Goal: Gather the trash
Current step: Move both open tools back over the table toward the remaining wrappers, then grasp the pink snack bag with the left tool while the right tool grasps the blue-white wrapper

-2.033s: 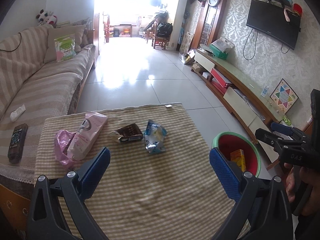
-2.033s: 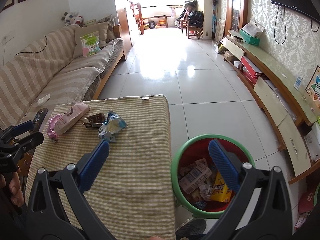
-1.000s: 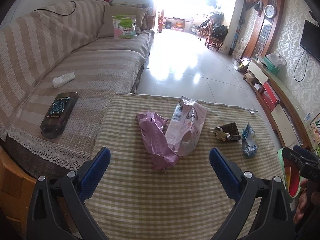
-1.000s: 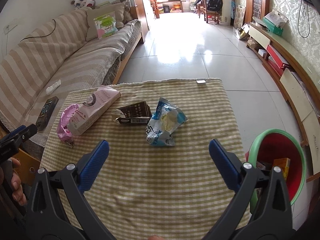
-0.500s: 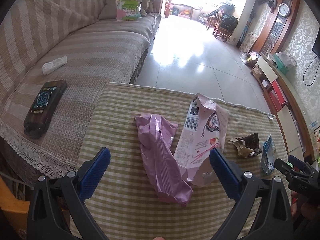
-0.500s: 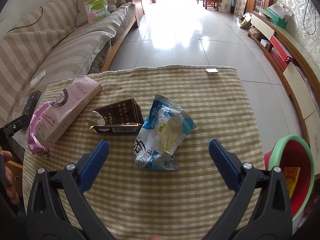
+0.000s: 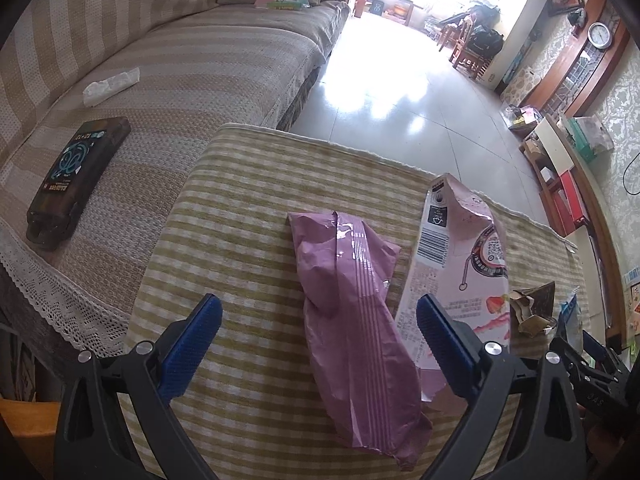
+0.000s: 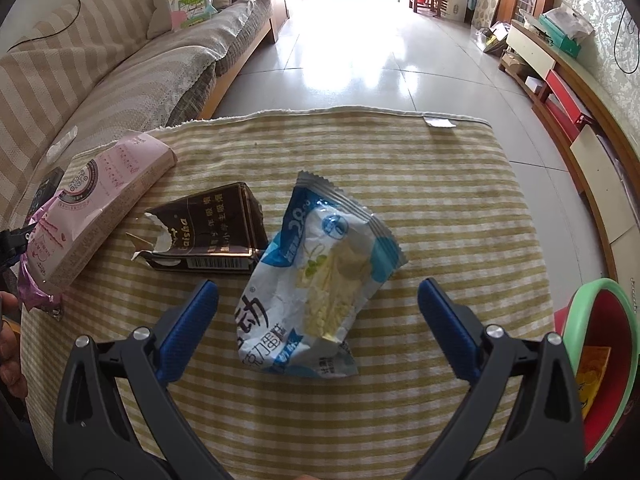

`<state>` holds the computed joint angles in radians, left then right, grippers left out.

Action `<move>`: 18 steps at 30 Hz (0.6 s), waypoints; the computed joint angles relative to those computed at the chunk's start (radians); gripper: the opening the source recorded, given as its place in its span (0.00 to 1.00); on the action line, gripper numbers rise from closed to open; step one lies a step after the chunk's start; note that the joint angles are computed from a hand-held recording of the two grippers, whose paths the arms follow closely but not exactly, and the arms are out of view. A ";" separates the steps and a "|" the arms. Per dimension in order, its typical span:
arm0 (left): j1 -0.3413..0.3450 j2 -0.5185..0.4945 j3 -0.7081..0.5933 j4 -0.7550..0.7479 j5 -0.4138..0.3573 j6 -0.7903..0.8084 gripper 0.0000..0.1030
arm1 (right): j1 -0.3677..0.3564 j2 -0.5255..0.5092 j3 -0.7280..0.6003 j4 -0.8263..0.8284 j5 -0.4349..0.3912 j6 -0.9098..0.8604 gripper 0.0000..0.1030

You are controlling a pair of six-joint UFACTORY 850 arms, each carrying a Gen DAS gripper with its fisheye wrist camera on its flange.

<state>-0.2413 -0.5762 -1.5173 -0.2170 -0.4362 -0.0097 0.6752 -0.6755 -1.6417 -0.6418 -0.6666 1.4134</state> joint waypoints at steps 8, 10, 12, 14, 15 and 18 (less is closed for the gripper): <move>0.012 0.000 0.014 -0.113 0.008 0.112 0.66 | -0.008 -0.001 0.005 0.003 0.016 -0.033 0.72; 0.011 0.008 0.022 -0.129 0.018 0.145 0.55 | -0.006 0.003 0.008 -0.004 0.013 -0.036 0.64; 0.008 0.016 0.032 -0.127 0.024 0.151 0.43 | -0.005 0.009 0.016 -0.009 0.021 -0.031 0.56; 0.009 0.016 0.034 -0.127 0.017 0.154 0.38 | -0.003 0.013 0.022 -0.014 0.023 -0.032 0.45; 0.008 0.019 0.039 -0.127 0.018 0.156 0.36 | -0.003 0.016 0.025 -0.014 0.024 -0.034 0.40; 0.009 0.035 0.058 -0.126 0.032 0.171 0.32 | -0.002 0.024 0.034 -0.003 0.031 -0.045 0.34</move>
<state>-0.2323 -0.5414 -1.4597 -0.3432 -0.4047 0.1609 0.6736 -0.6514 -1.6080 -0.6446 -0.6357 1.3685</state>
